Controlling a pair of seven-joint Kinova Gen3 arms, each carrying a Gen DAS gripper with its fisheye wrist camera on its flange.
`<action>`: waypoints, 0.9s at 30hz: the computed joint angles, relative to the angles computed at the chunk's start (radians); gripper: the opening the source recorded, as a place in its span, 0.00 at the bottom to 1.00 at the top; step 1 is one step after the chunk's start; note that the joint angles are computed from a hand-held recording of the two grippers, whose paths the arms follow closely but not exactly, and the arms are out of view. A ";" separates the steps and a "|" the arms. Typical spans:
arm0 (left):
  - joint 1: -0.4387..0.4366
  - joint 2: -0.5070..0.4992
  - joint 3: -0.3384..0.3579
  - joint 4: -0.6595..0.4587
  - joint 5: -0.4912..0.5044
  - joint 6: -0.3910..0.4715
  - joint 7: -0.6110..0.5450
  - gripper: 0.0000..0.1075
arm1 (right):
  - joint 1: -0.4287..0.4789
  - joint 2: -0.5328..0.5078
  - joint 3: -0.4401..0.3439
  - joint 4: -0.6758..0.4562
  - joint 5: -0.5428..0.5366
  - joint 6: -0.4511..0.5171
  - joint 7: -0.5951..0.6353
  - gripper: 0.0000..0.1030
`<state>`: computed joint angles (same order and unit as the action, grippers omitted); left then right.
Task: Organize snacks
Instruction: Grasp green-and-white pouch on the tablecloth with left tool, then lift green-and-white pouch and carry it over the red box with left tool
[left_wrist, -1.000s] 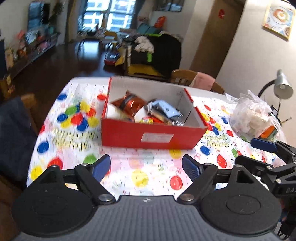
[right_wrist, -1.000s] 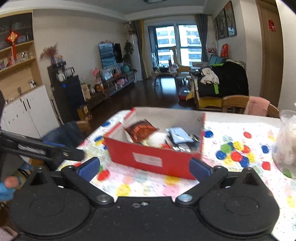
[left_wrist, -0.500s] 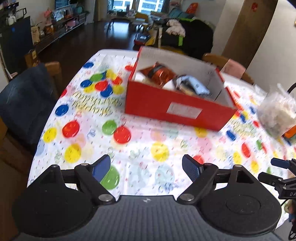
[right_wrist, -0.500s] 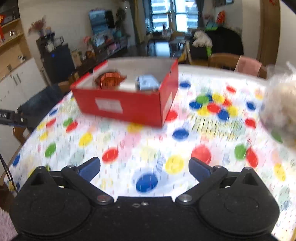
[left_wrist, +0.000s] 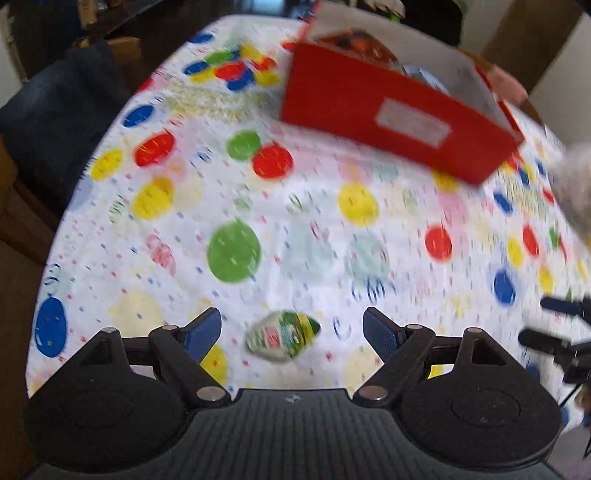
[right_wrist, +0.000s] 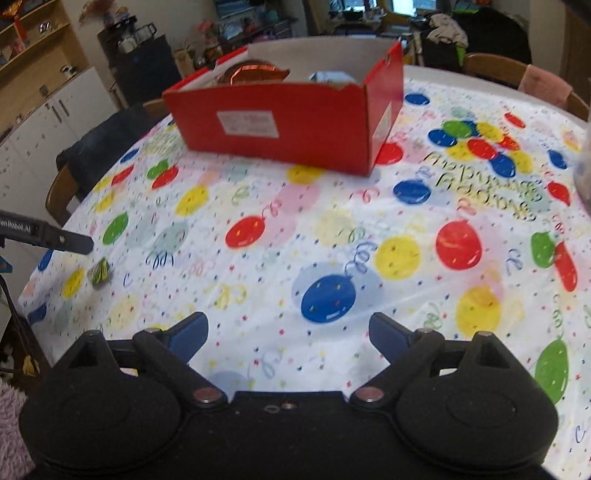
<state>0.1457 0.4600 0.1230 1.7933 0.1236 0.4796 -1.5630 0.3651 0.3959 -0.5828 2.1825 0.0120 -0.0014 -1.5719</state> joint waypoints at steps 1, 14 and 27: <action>0.015 0.006 -0.007 0.000 -0.010 0.001 0.006 0.78 | 0.006 0.004 -0.006 -0.001 0.003 0.004 0.002 0.91; 0.134 0.046 -0.086 -0.007 -0.142 -0.017 0.131 0.56 | 0.050 0.015 -0.050 0.012 -0.030 0.025 0.057 0.88; 0.127 0.066 -0.073 -0.016 -0.189 -0.028 0.142 0.43 | -0.006 -0.018 -0.004 0.062 -0.054 -0.006 0.013 0.86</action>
